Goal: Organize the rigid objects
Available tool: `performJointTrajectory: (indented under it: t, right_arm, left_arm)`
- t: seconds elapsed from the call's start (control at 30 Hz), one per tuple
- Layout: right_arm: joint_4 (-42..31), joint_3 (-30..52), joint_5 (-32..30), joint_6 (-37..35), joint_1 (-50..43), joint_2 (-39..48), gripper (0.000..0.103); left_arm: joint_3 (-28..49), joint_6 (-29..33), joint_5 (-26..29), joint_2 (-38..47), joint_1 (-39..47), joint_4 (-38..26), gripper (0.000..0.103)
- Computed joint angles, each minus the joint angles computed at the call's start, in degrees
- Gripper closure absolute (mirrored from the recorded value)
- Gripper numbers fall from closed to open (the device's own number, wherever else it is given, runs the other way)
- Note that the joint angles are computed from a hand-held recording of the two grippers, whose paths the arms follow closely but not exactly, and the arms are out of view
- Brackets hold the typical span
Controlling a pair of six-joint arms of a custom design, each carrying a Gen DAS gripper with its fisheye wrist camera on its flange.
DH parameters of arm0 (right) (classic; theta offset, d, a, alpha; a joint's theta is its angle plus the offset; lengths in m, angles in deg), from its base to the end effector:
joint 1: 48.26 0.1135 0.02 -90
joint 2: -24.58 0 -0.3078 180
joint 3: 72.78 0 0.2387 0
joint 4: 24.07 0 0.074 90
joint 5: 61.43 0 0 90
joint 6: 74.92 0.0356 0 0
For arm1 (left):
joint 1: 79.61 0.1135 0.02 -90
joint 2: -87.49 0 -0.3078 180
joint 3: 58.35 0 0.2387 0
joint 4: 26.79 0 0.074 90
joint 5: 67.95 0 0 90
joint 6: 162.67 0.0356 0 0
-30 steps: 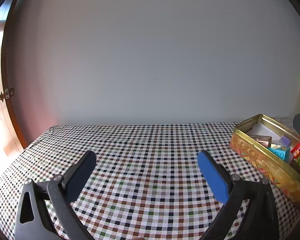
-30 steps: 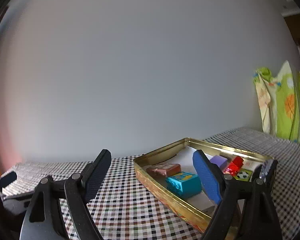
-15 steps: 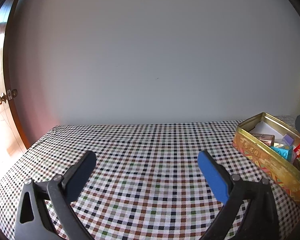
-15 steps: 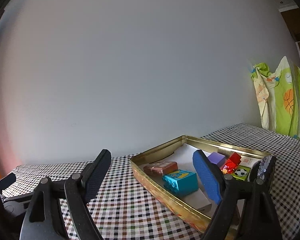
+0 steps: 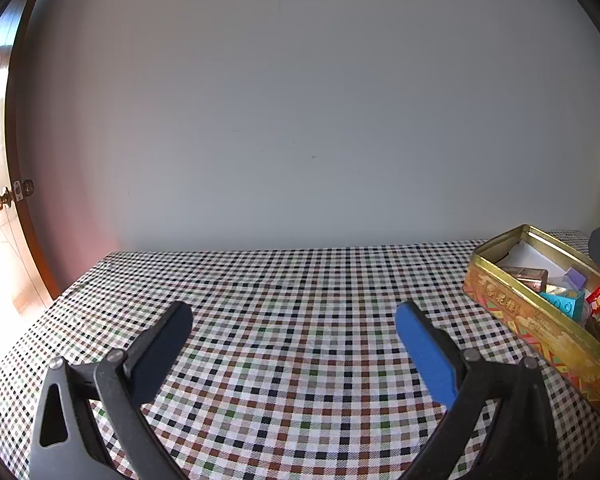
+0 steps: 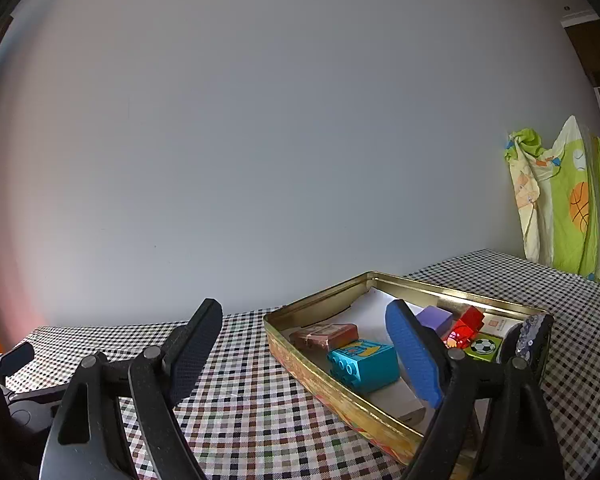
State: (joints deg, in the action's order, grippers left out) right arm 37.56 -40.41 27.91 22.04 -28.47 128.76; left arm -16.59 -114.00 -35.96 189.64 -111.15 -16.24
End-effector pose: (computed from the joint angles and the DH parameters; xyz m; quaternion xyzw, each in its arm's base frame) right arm 0.2612 0.0944 0.1658 -0.0894 0.7618 0.1527 0.6231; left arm 0.2396 -0.1116 0.1359 -0.2360 0.8042 0.1881 0.5121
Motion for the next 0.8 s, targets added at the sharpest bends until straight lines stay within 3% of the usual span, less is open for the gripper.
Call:
performJointTrajectory:
  t: [0.67, 0.8]
  right_arm:
    - [2.1, -0.3, 1.1, -0.7, 1.0, 0.9, 0.017]
    - [1.9, -0.1, 1.6, -0.6, 1.3, 0.8, 0.017]
  left_arm:
    - [0.4, -0.6, 0.6, -0.1, 0.3, -0.9, 0.000]
    - [-1.2, 0.9, 2.0, -0.6, 0.8, 2.8, 0.000]
